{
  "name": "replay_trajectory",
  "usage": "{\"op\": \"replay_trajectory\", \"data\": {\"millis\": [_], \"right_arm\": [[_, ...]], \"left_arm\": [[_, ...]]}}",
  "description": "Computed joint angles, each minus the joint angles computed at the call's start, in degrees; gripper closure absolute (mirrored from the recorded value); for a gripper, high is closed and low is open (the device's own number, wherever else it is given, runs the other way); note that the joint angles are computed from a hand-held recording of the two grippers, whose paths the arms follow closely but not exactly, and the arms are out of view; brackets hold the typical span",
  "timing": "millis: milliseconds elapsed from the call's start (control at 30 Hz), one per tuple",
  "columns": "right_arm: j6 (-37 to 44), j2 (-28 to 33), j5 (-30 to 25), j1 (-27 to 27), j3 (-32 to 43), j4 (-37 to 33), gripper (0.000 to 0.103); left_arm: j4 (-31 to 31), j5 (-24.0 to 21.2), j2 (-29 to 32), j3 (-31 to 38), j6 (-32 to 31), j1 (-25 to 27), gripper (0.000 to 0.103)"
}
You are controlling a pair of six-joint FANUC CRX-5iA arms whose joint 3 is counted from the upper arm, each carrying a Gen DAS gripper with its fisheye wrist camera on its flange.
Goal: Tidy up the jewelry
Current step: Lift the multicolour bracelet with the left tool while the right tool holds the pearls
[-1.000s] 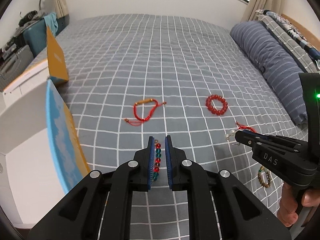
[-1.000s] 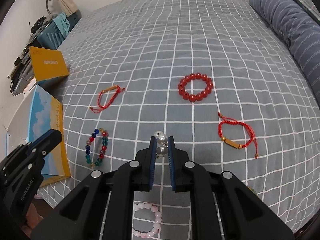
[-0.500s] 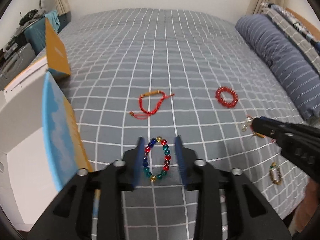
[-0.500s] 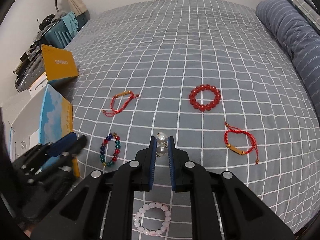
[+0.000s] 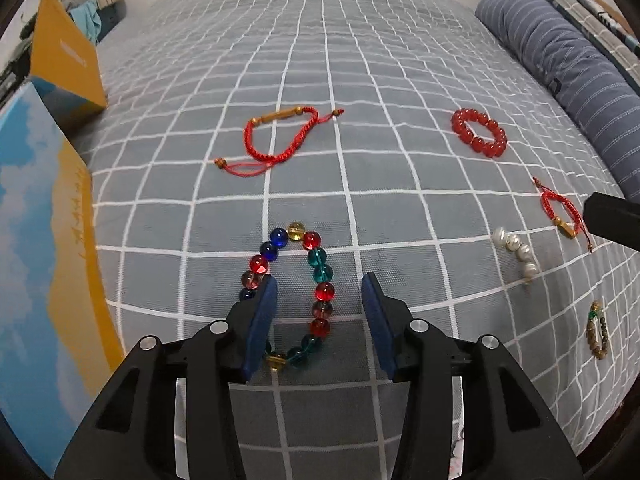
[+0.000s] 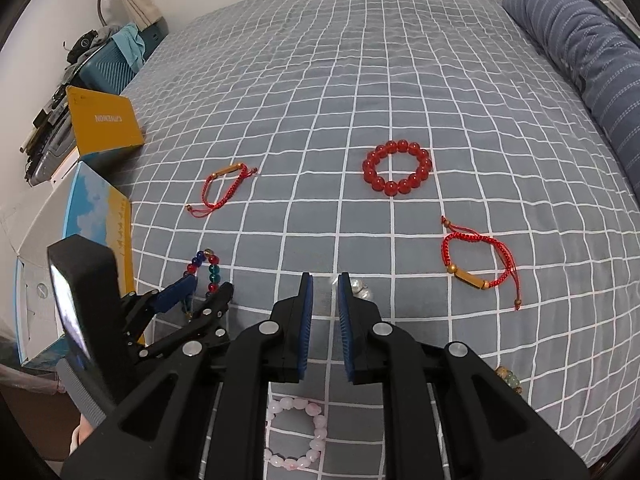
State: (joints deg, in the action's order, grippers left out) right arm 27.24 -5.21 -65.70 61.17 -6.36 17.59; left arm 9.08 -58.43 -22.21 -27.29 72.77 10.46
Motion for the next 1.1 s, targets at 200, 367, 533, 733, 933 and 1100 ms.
{"op": "replay_trajectory", "data": {"millis": [200, 367, 533, 733, 933, 1100], "right_arm": [[0.3, 0.1, 0.1, -0.4, -0.3, -0.4, 0.09], [1.3, 1.7, -0.4, -2.6, -0.5, -2.6, 0.089], [4.2, 4.3, -0.4, -4.7, 0.2, -5.8, 0.081], [4.8, 6.5, -0.8, -5.1, 0.4, -6.7, 0.078], [3.6, 5.5, -0.1, -4.7, -0.7, -5.9, 0.092], [3.1, 4.7, -0.3, -4.0, -0.8, -4.6, 0.092]], "left_arm": [[0.0, -0.7, 0.8, 0.6, -0.7, 0.0, 0.094], [1.5, -1.0, 0.2, 0.4, -1.6, 1.0, 0.094], [1.5, -1.7, -1.3, 1.1, -1.4, 1.2, 0.094], [2.7, -2.9, -2.9, 2.0, -2.7, 2.3, 0.094], [4.3, -3.9, -4.2, 2.5, -4.0, 3.5, 0.094], [4.9, -4.2, -5.0, 2.8, -4.4, 3.8, 0.094]]}}
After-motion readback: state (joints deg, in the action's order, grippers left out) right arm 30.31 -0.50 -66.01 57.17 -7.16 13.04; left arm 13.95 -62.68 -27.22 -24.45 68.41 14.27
